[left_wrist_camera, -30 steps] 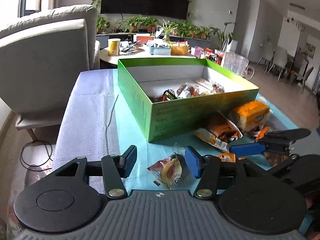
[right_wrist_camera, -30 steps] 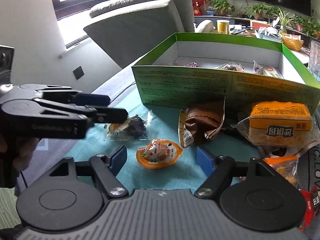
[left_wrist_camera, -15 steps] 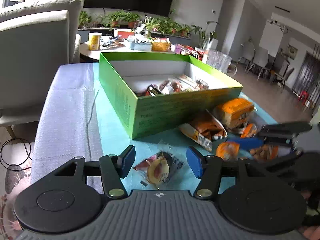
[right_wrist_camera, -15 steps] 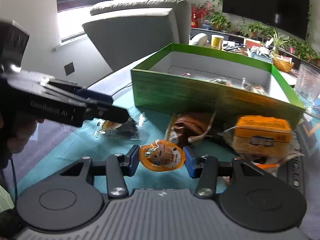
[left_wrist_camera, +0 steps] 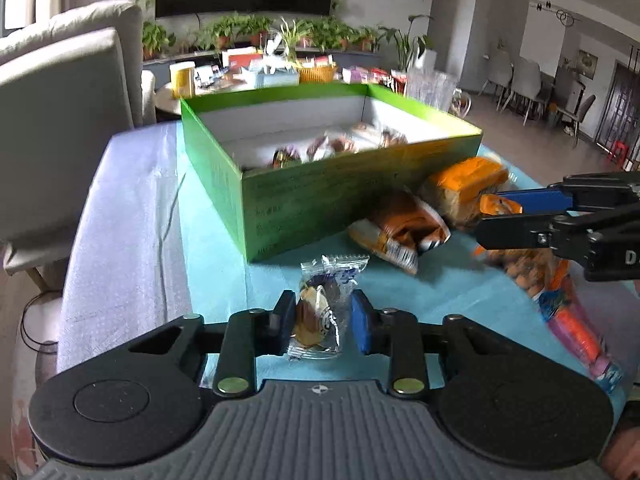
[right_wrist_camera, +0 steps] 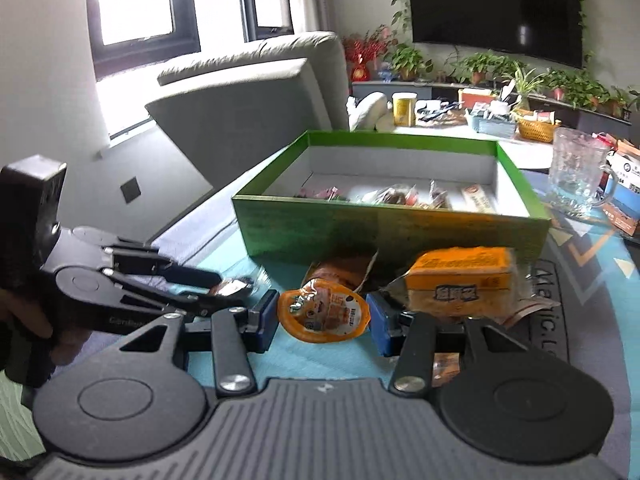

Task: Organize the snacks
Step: 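Grasp the clear cake packet with left tool while right tool grasps the orange jelly cup, then carry both snacks over the green box and open both tools to release them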

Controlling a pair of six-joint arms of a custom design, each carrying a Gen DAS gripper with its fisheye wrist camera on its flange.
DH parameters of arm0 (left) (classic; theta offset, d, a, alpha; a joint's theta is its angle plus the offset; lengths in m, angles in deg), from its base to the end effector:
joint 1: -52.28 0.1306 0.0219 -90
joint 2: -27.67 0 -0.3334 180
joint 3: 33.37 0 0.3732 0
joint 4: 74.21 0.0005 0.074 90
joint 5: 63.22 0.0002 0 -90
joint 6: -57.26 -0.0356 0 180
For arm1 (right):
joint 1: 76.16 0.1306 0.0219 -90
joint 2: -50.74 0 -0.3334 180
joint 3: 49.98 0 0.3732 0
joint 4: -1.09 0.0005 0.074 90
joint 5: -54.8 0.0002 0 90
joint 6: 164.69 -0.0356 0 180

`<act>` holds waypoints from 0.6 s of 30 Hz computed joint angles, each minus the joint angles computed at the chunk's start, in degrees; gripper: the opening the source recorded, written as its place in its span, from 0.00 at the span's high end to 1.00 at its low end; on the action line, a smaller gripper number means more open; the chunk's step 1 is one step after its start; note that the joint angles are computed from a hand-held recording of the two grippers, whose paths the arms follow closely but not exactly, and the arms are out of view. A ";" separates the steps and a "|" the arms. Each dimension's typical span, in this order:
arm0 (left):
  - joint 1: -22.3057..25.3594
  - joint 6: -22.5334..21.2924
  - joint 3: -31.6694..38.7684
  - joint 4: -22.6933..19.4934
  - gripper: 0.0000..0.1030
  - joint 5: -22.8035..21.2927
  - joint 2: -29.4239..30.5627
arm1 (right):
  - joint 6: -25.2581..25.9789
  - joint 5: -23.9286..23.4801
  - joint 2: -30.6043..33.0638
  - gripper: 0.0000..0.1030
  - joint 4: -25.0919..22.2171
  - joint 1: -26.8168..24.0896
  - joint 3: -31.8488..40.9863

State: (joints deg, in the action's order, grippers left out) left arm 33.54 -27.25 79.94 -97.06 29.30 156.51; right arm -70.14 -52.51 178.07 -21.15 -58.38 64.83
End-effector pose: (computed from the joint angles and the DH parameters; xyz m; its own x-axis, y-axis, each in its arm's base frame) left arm 0.6398 -0.2192 0.2222 -0.6191 0.1091 -0.7777 0.2957 0.9498 -0.1022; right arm 0.6416 0.2163 0.2531 -0.4996 -0.2397 -0.8324 -0.5657 0.8180 0.1039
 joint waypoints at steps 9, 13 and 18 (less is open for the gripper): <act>-1.92 1.21 -2.44 9.08 0.74 -1.55 -3.13 | -3.25 -0.90 0.14 0.54 5.14 -1.23 0.42; -2.25 1.89 0.47 10.21 0.73 -2.53 -1.92 | -4.44 -1.27 0.09 0.54 7.64 -1.99 0.34; -2.35 3.53 7.52 8.70 0.73 -5.90 1.76 | -6.19 -1.14 1.50 0.54 10.41 -2.66 2.93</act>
State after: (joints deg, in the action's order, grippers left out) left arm 31.19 -23.72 87.46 -88.36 23.40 158.26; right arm -76.34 -53.66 179.57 -10.74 -61.04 67.76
